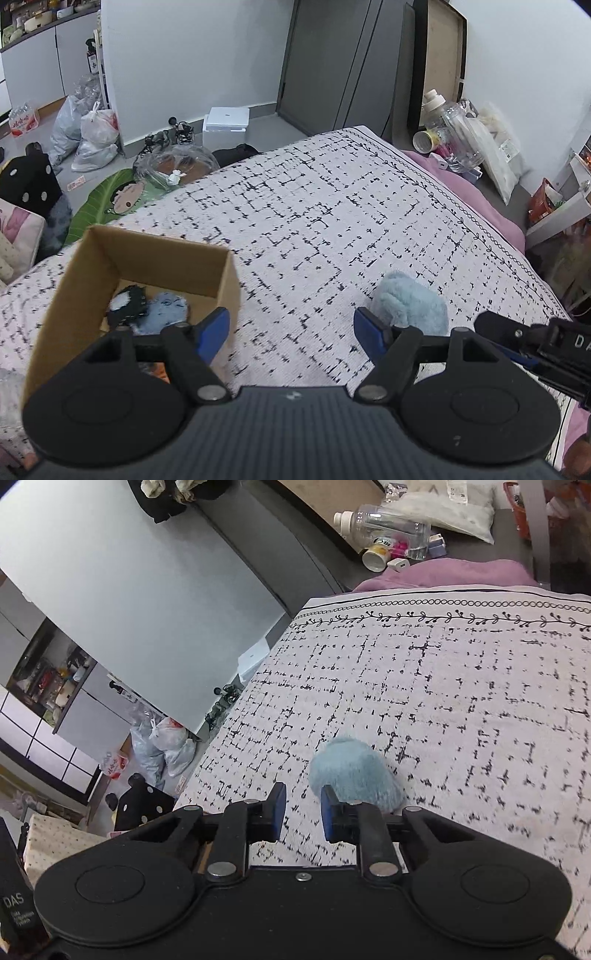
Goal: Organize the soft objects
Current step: 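Move both open grippers to the grey fluffy plush, then grasp the grey fluffy plush with the right gripper while the left gripper grasps its pink ear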
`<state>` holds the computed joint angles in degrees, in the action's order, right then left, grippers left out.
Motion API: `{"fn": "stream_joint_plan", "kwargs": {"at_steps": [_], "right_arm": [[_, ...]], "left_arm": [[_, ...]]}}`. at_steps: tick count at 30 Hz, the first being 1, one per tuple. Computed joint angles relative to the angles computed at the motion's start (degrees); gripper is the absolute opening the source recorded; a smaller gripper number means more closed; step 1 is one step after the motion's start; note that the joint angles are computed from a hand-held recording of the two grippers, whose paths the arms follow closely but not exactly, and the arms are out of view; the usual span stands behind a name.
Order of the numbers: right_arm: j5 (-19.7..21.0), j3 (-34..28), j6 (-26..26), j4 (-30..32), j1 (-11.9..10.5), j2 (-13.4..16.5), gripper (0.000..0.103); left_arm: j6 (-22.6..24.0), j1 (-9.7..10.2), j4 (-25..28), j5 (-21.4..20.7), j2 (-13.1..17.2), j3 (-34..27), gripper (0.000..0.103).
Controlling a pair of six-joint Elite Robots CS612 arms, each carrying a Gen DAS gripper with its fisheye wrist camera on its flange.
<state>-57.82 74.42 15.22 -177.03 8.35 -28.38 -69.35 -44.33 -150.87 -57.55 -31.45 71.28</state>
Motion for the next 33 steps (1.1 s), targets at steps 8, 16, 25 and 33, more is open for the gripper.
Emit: {"fn": "stream_joint_plan", "kwargs": {"at_steps": [8,16,25,33], "right_arm": [[-1.2,-2.7,-2.5,1.1,0.4,2.7,0.022],[-1.4,-5.5,-5.3,3.5,0.8,4.4,0.024],[-4.1,-7.9,-6.7,3.7,1.4,6.1,0.056],[-10.9,-9.5,-7.6,3.5,2.0,7.2,0.055]], "left_arm": [[-0.2,1.21,-0.3,-3.0,3.9,-4.5,0.047],[-1.1,2.22,-0.1,-6.2,6.4,-8.0,0.043],[-1.7,2.94,2.1,-7.4,8.8,-11.3,0.043],[-0.2,2.92,2.5,-7.9,9.9,-13.6,0.043]]}}
